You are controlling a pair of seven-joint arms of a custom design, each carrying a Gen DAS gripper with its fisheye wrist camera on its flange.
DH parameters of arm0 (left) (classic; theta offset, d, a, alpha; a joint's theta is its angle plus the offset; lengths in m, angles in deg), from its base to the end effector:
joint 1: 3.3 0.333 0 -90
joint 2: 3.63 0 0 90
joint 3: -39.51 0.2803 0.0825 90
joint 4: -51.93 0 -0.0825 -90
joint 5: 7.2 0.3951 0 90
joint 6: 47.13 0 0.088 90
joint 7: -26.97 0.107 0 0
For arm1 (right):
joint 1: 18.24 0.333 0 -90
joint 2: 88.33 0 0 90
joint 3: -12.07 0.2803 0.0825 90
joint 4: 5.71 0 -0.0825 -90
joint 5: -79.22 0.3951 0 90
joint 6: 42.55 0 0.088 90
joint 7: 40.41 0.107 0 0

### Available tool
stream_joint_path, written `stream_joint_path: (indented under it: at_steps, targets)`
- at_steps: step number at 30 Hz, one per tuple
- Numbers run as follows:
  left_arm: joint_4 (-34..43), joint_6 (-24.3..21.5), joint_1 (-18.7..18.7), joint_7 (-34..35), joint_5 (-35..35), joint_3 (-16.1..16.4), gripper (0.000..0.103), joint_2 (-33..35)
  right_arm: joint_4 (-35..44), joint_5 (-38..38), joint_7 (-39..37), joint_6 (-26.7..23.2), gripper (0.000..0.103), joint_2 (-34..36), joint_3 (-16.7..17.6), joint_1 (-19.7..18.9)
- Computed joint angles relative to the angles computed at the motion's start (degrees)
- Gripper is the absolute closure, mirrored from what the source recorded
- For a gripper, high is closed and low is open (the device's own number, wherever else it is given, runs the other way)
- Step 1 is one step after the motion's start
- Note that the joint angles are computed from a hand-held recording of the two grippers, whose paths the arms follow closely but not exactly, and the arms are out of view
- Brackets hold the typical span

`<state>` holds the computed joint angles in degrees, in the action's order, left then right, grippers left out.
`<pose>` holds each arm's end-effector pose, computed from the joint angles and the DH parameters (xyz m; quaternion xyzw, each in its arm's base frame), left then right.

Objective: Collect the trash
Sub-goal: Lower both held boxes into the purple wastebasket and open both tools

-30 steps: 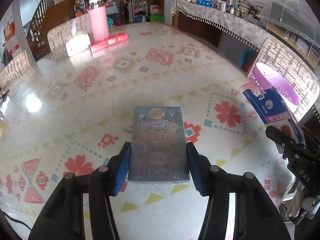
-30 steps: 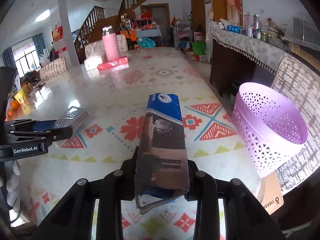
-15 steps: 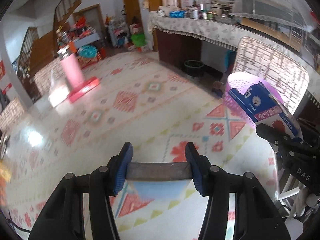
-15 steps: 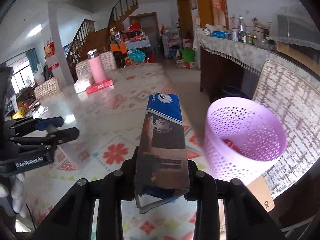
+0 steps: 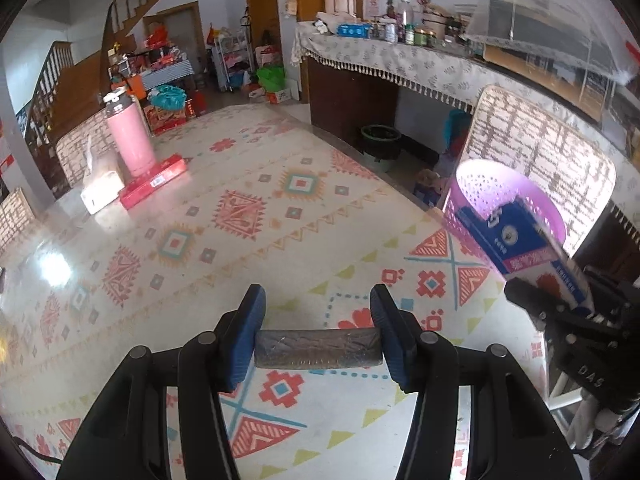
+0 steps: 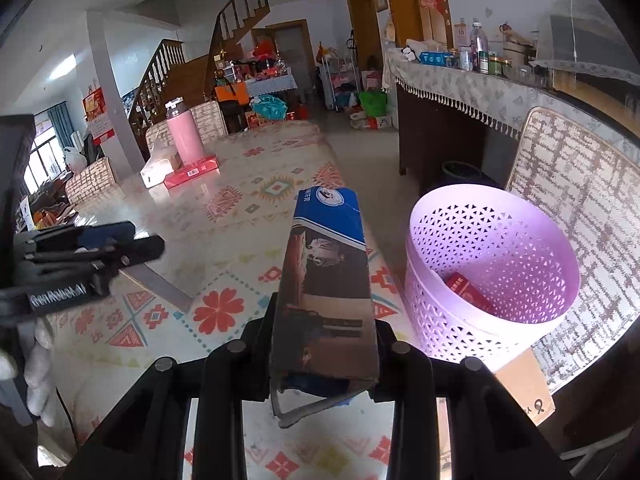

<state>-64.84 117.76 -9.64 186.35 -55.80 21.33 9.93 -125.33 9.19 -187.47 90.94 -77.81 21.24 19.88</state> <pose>0.5850 -0.2131 0.3443 -0.3302 0.8702 -0.3349 0.1466 0.4119 0.4212 0.3097 -0.4807 0.7713 -0.2990 0.2910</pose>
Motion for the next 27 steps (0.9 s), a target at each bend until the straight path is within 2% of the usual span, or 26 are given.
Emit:
stream_joint_path:
  at_steps: [5, 9, 18, 27]
  targets:
    - [0.07, 1.5, 0.87, 3.63, -3.79, -0.83, 0.05, -1.22, 0.99, -0.32, -0.1, 0.35, 0.068, 0.73, -0.18, 0.09]
    - [0.49, 1.93, 0.13, 4.57, -4.51, -0.58, 0.05, -1.67, 0.73, -0.21, -0.64, -0.53, 0.068, -0.05, -0.23, 0.29]
    - [1.73, 3.4, -1.9, 4.55, -2.1, -1.23, 0.05, -0.94, -3.32, 0.34, 0.61, -4.07, 0.068, -5.18, 0.91, -1.06]
    - [3.49, 3.14, -3.81, 1.32, 2.42, -2.31, 0.05, 1.0, -8.16, 2.19, 1.0, -5.82, 0.068, -10.11, 2.5, -3.77]
